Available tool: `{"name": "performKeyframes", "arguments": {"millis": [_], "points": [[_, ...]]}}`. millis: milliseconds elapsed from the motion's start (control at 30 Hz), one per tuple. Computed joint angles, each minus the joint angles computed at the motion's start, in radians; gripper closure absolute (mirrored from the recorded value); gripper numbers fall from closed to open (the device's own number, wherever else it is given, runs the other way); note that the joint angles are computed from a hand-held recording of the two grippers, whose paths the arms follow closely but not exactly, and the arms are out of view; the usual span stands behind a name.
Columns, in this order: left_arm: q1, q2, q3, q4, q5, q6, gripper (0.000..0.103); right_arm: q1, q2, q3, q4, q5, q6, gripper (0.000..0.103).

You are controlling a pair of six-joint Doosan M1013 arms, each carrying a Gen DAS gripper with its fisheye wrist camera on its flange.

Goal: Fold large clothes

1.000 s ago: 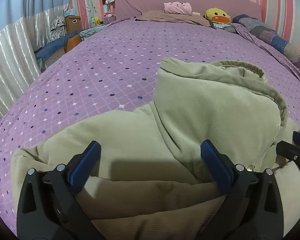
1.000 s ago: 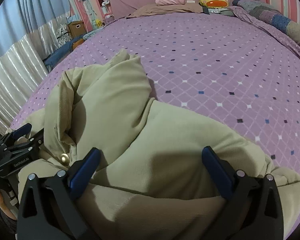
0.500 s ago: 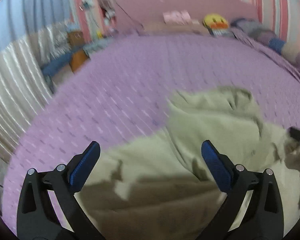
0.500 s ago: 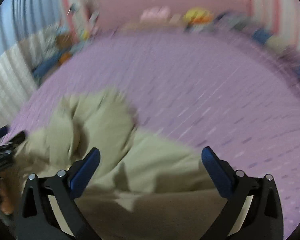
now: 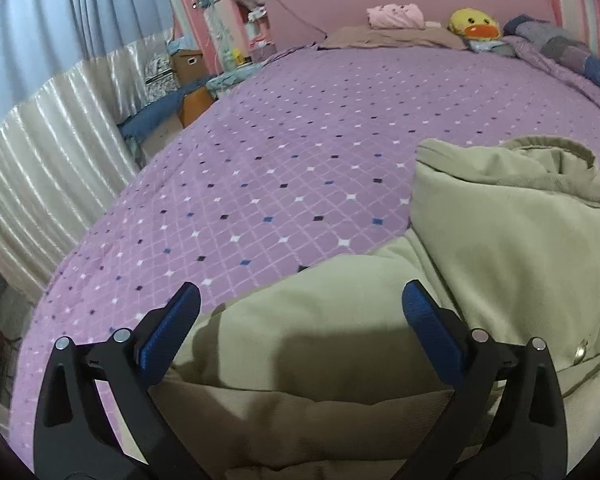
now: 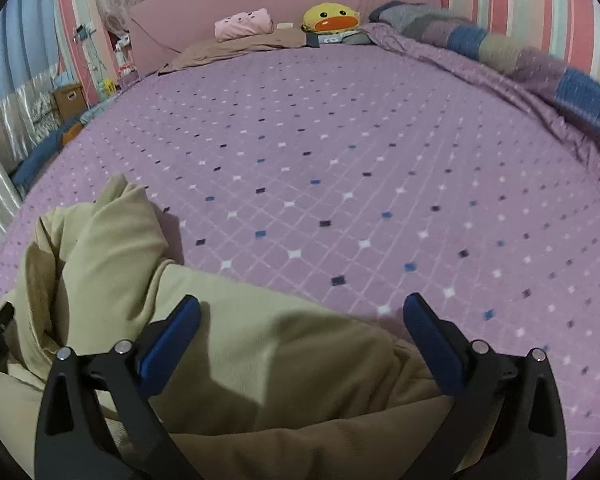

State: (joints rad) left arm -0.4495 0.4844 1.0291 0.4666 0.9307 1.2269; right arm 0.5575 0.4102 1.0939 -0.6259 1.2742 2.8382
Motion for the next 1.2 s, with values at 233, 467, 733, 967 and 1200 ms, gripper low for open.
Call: {"name": "performKeyframes", "arguments": {"millis": [233,467,733,967,1200], "points": [[0.045,0.006,-0.001,-0.207,-0.065,0.081,0.003,-0.046,-0.039,0.089,0.091,-0.207,0.037,0.002],[0.081,0.048,-0.059,-0.394,-0.058,0.178,0.003,-0.098,-0.051,0.134,0.194,-0.377,0.007,0.001],[0.096,0.032,-0.031,-0.493,-0.096,0.223,0.003,-0.094,-0.059,0.153,0.16,-0.421,0.04,0.001],[0.114,-0.002,0.016,-0.599,-0.129,0.31,0.003,-0.079,-0.075,0.172,0.085,-0.44,0.077,0.001],[0.079,-0.011,0.017,-0.44,-0.075,0.27,0.003,-0.076,-0.066,0.143,0.118,-0.381,0.017,0.001]]}}
